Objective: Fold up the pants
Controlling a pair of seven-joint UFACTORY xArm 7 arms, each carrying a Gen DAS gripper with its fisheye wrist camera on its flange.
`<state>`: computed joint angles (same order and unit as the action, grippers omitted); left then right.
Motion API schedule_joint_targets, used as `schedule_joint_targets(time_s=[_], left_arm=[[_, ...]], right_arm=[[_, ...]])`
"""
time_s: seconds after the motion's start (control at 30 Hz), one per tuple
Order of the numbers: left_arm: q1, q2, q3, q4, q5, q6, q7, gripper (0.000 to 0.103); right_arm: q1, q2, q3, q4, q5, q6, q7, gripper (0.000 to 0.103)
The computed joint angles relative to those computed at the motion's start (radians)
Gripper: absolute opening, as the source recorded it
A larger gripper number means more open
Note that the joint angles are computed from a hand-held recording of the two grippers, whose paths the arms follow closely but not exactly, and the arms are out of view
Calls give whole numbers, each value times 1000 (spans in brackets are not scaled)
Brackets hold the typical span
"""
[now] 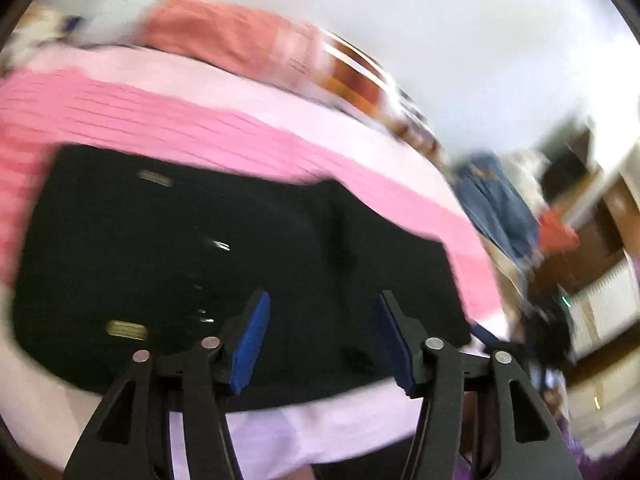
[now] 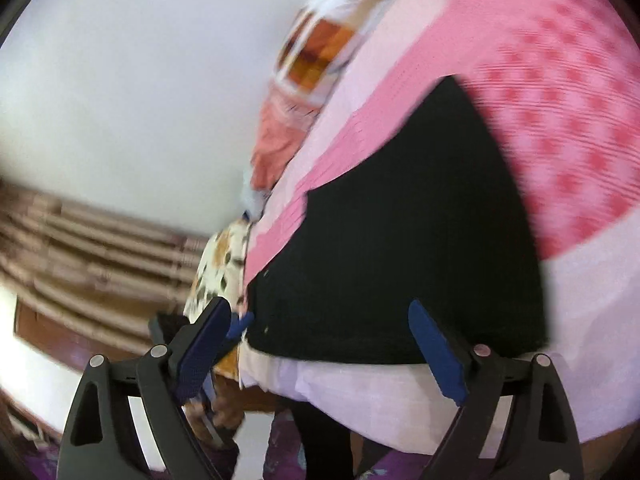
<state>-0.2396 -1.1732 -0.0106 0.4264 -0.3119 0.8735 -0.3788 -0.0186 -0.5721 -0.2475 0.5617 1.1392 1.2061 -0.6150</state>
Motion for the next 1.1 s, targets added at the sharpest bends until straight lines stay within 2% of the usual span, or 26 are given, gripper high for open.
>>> schedule_joint_targets(time_s=[0.1,0.17,0.23,0.33,0.43,0.5,0.57,0.63,0.77,0.83,0.87,0.9,0.97,1.1], left_arm=[[137,-55,52,32,140,112,35,72],[180,-65,135,34,184,123,117,74],[221,-17,201,58,208,163,190,75],[238,33,332,67,174,174,321,75],[196,130,458,99,99,226,447,75],[195,186,452,99,94,210,506,75],[154,259,494,118,61,245,599,75],[144,285,495,114,23,236,655,74],[125,391,532,169,-72,291,722,74],[113,450,557,202,-134,344,738,63],[113,460,531,202,-127,348,754,53],[123,452,478,202,-103,333,762,46],[145,441,416,192,-87,315,780,40],[208,419,408,176,-171,320,782,29]], right_arm=[[61,-29,97,30,-25,-53,-21,89],[123,-35,160,52,-50,-94,-21,90],[183,-16,182,69,-45,-107,-15,89],[255,33,206,97,-27,-126,-1,90],[309,83,232,129,-8,-131,14,90],[331,101,247,144,-12,-135,23,90],[346,111,259,155,-19,-142,37,90],[350,120,263,162,-31,-147,62,90],[352,148,245,173,1,-152,100,90],[348,168,234,174,47,-147,110,90],[347,181,230,172,80,-144,115,90],[344,186,230,172,95,-139,117,90],[341,210,249,181,109,-147,128,90],[353,249,289,223,85,-153,133,90]])
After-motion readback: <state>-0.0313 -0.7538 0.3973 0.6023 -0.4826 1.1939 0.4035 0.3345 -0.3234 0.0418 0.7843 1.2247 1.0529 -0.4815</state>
